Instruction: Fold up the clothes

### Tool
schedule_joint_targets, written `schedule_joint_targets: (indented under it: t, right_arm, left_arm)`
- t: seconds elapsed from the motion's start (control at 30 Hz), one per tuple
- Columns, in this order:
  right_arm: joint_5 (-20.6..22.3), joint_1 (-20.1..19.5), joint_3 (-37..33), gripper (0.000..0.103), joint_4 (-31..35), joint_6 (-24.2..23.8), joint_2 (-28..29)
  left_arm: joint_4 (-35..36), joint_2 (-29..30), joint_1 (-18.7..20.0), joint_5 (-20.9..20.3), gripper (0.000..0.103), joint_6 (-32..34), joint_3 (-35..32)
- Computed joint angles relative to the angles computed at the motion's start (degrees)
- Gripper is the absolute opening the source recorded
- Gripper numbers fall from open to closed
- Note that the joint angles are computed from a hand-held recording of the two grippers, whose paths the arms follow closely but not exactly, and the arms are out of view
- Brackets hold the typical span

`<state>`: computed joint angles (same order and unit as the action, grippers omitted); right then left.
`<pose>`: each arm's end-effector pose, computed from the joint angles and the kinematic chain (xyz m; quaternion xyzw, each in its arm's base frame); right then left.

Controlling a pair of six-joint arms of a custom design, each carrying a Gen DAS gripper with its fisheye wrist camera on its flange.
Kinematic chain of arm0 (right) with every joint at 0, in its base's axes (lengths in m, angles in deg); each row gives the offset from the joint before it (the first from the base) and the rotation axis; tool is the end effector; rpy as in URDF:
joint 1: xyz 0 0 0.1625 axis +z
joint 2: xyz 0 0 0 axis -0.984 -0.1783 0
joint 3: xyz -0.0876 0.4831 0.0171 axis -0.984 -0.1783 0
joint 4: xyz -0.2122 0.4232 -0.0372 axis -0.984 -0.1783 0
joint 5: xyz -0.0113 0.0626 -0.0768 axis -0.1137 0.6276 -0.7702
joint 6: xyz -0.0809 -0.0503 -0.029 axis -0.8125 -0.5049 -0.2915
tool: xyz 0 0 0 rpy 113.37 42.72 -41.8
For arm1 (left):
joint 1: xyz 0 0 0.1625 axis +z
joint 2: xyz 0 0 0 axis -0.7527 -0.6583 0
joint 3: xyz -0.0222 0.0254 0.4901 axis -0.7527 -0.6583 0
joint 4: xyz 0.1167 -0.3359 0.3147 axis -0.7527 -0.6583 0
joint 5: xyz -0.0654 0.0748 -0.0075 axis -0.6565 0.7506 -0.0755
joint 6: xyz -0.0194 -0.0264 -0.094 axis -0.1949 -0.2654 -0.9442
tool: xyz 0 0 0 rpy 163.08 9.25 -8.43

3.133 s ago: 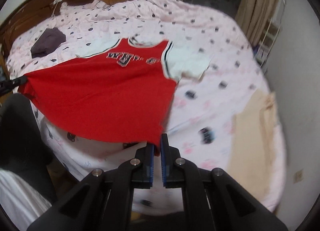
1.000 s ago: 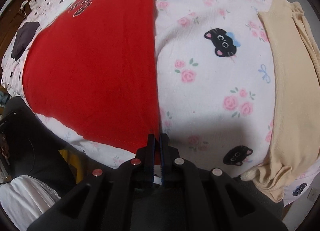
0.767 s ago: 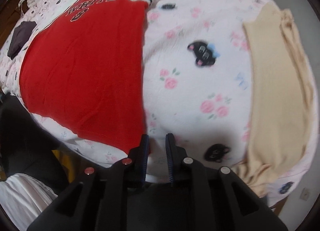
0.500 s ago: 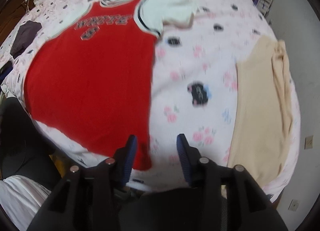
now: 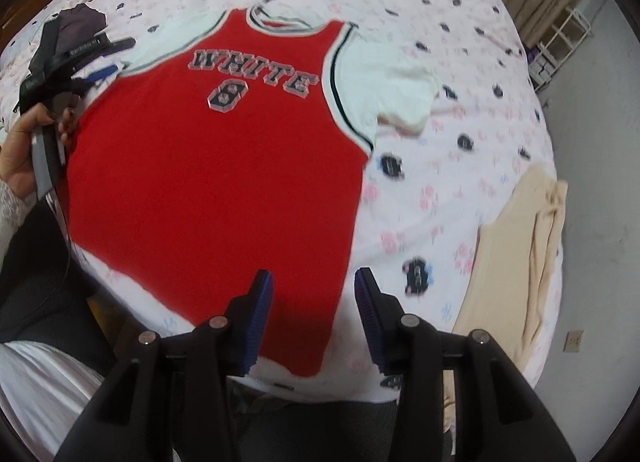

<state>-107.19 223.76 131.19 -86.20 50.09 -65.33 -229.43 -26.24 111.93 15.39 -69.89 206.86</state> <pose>0.3546 -0.1786 0.0746 0.1964 -0.8780 0.1081 0.4230 0.0471 -0.3251 0.3098 -0.0761 0.8885 -0.4422 0.0961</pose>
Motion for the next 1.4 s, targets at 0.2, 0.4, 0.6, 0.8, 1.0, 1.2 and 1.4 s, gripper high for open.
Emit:
schedule_joint_targets:
  t: [0.2,0.4,0.6,0.8,1.0,1.2,1.4]
  right_arm:
    - [-1.0,-2.1,-6.3,0.044,-6.4,-9.5,6.1]
    - [0.5,-4.7,-19.4,0.044,-13.8,-24.1,17.8]
    - [6.4,-7.9,-34.2,0.044,-14.5,-29.2,28.8]
    - [8.5,-9.8,-45.9,0.044,-9.5,-29.4,37.3]
    - [6.0,-11.1,-57.0,0.045,3.4,-26.9,45.2]
    - [4.5,-11.2,-65.5,0.045,12.9,-23.6,50.6]
    - [3.6,-10.2,-70.1,0.052,19.9,-22.8,53.1]
  left_arm:
    - [-4.9,2.6,3.2,-5.5,0.062,2.1,-0.5]
    - [-7.7,4.5,8.6,-13.0,0.04,2.4,-1.7]
    - [-7.9,4.6,9.5,-14.0,0.037,1.2,-1.7]
    - [-7.6,4.5,11.3,-15.5,0.023,-0.8,-2.1]
    - [-7.7,4.4,12.2,-16.4,0.011,-1.7,-2.1]
    - [-10.2,4.6,13.1,-20.3,0.004,0.5,-2.2]
    - [-12.8,5.4,13.5,-22.9,0.004,1.5,-2.2]
